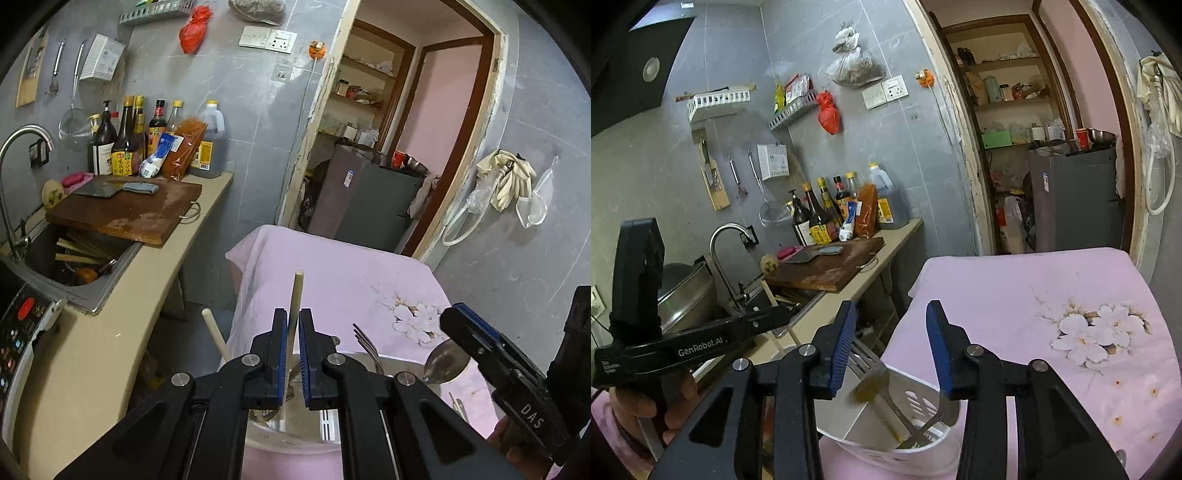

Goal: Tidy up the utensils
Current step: 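Open the left tool over the caddy while the right tool releases the gold spoon into it, then move both tools back down to the remaining utensils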

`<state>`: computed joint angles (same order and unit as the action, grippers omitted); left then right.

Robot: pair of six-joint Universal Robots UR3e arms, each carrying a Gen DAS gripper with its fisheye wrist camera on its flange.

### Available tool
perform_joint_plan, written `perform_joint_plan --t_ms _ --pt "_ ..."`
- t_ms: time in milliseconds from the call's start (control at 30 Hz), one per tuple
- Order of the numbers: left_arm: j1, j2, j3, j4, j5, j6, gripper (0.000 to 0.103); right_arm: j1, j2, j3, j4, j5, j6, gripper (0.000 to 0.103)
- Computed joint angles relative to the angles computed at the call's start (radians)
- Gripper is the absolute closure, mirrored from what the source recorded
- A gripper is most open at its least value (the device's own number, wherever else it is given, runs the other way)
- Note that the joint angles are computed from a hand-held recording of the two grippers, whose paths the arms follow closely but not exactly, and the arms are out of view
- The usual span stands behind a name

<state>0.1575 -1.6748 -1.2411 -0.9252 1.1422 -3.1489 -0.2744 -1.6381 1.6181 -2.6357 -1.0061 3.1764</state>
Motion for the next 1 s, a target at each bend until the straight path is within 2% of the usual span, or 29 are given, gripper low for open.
perform_joint_plan --t_ms 100,167,200,233,267,333,367,400,533,567,600,767,867,967,1000 --pt "-0.004 0.013 0.000 -0.004 0.002 -0.023 0.087 -0.040 -0.034 0.012 0.021 0.024 -0.005 0.064" --pt "-0.007 0.027 -0.013 0.013 0.000 -0.043 0.069 -0.086 -0.075 0.031 0.037 0.048 -0.007 0.056" --pt "-0.011 0.040 -0.034 0.045 0.002 -0.063 0.062 -0.106 -0.091 0.038 0.043 0.059 -0.009 0.052" --pt "-0.015 0.049 -0.049 0.069 0.009 -0.076 0.050 -0.131 -0.113 0.043 0.058 0.067 -0.012 0.049" --pt "-0.030 0.062 -0.073 0.117 0.036 -0.103 0.042 -0.155 -0.133 0.049 0.071 0.078 -0.016 0.046" --pt "-0.063 0.071 -0.090 0.174 0.081 -0.137 0.036 -0.213 -0.183 0.062 0.107 0.085 -0.025 0.035" --pt "-0.078 0.072 -0.092 0.186 0.096 -0.146 0.032 -0.233 -0.200 0.066 0.118 0.086 -0.029 0.024" --pt "-0.101 0.071 -0.092 0.200 0.121 -0.159 0.030 -0.269 -0.230 0.082 0.128 0.101 -0.039 0.020" --pt "-0.195 0.072 -0.106 0.265 0.204 -0.195 0.015 -0.441 -0.348 0.126 0.254 0.207 -0.143 0.016" --pt "-0.213 0.072 -0.108 0.274 0.218 -0.197 0.011 -0.484 -0.378 0.137 0.287 0.233 -0.172 0.011" --pt "-0.238 0.070 -0.112 0.288 0.238 -0.202 0.010 -0.540 -0.417 0.149 0.337 0.272 -0.213 0.007" --pt "-0.390 0.045 -0.113 0.338 0.362 -0.219 0.007 -0.795 -0.562 0.144 0.670 0.431 -0.476 0.006" --pt "-0.471 0.022 -0.109 0.351 0.421 -0.228 0.007 -0.989 -0.642 0.086 1.033 0.537 -0.750 0.006" --pt "-0.541 -0.008 -0.098 0.363 0.459 -0.236 0.007 -1.150 -0.667 -0.005 1.392 0.590 -1.036 0.006" --pt "-0.557 -0.017 -0.095 0.365 0.465 -0.238 0.007 -1.183 -0.666 -0.028 1.467 0.596 -1.096 0.006"
